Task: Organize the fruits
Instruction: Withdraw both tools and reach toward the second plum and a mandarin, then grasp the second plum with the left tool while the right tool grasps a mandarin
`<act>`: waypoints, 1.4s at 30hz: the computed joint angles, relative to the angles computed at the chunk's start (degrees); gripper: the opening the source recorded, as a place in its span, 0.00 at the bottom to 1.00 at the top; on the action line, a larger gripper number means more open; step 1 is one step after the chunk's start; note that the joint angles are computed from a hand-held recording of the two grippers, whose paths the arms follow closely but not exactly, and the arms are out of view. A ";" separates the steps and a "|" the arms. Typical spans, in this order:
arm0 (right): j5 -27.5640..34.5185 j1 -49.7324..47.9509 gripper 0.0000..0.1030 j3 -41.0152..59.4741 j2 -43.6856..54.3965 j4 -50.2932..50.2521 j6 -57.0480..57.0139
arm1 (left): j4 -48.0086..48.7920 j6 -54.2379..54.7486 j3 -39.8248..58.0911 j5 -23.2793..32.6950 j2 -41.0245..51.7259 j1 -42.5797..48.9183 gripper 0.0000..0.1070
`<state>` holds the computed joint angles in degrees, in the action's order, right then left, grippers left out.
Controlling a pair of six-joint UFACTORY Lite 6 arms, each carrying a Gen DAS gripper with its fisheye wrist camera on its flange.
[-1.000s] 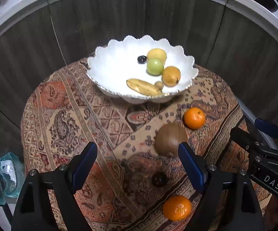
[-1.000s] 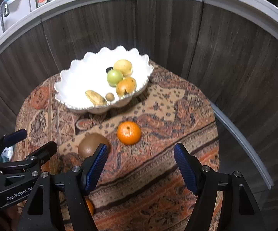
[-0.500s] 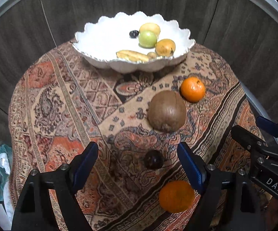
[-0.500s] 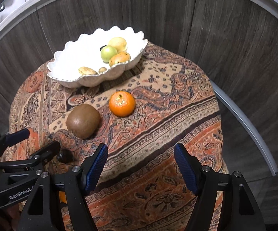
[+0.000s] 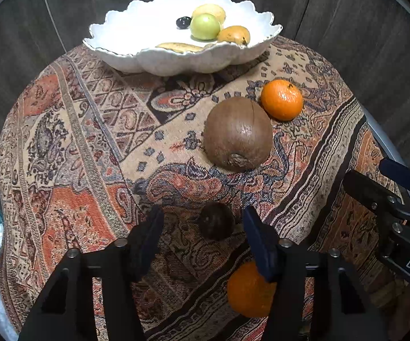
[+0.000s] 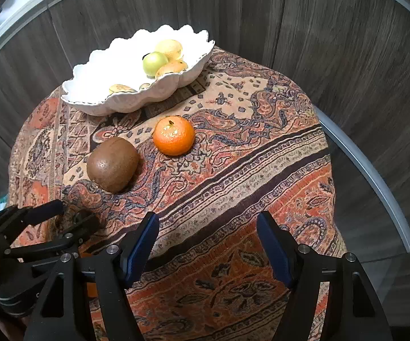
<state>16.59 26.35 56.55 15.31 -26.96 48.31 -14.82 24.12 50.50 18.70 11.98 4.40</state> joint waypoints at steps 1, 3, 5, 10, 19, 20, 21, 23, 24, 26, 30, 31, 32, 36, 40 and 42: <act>-0.10 -0.01 0.70 -0.02 0.16 0.23 -0.19 | 0.02 0.11 0.05 0.07 0.29 -0.03 0.47; -0.31 -0.14 0.70 -0.11 0.40 0.54 -0.49 | -0.31 0.58 0.40 0.38 1.09 -0.15 0.37; -0.34 -0.15 0.70 -0.12 0.55 0.38 -0.33 | -0.64 0.95 0.46 0.11 1.78 -0.36 0.36; -0.53 -0.05 0.70 -0.21 0.96 -0.02 0.22 | -2.81 3.08 0.07 -1.62 1.90 -0.42 0.31; -0.39 0.59 0.70 -0.20 0.02 0.88 -0.83 | -1.19 1.73 0.04 1.44 -1.68 0.87 0.24; -0.27 0.91 0.70 -0.15 -0.12 0.94 -0.84 | -1.06 1.71 -0.01 1.74 -2.25 1.11 0.24; -0.10 1.09 0.70 -0.03 -0.23 1.33 -1.22 | -1.01 1.73 -0.10 1.90 -2.62 1.32 0.24; 0.11 1.60 0.70 0.01 -0.57 2.10 -1.92 | -1.53 2.87 -0.85 2.46 -4.22 2.36 0.24; 0.30 2.01 0.70 0.13 -0.70 2.56 -2.17 | -1.75 3.45 -1.37 2.68 -5.09 2.89 0.24; 0.49 2.85 0.70 0.15 -1.16 4.25 -3.59 | -1.36 4.27 -2.85 3.16 -7.38 4.23 0.24; 1.18 5.54 0.70 0.54 -1.75 7.53 -6.34 | -1.49 6.35 -5.57 5.03 -11.50 7.94 0.24; 1.41 6.35 0.70 0.70 -1.84 7.98 -6.63 | -1.31 6.57 -6.35 5.36 -12.57 8.91 0.24; 1.53 7.03 0.70 0.79 -1.91 8.29 -6.73 | -1.48 7.04 -6.99 5.80 -13.50 9.94 0.24; 2.40 9.94 0.70 2.10 -1.22 10.18 -7.65 | -3.08 10.04 -8.53 7.36 -16.32 14.09 0.24; 3.70 12.54 0.70 3.53 -0.22 9.21 -6.27 | -5.04 13.54 -9.23 8.28 -18.00 18.11 0.24; 4.58 14.03 0.70 4.46 0.48 8.37 -5.18 | -5.87 15.31 -9.86 8.38 -19.00 19.83 0.24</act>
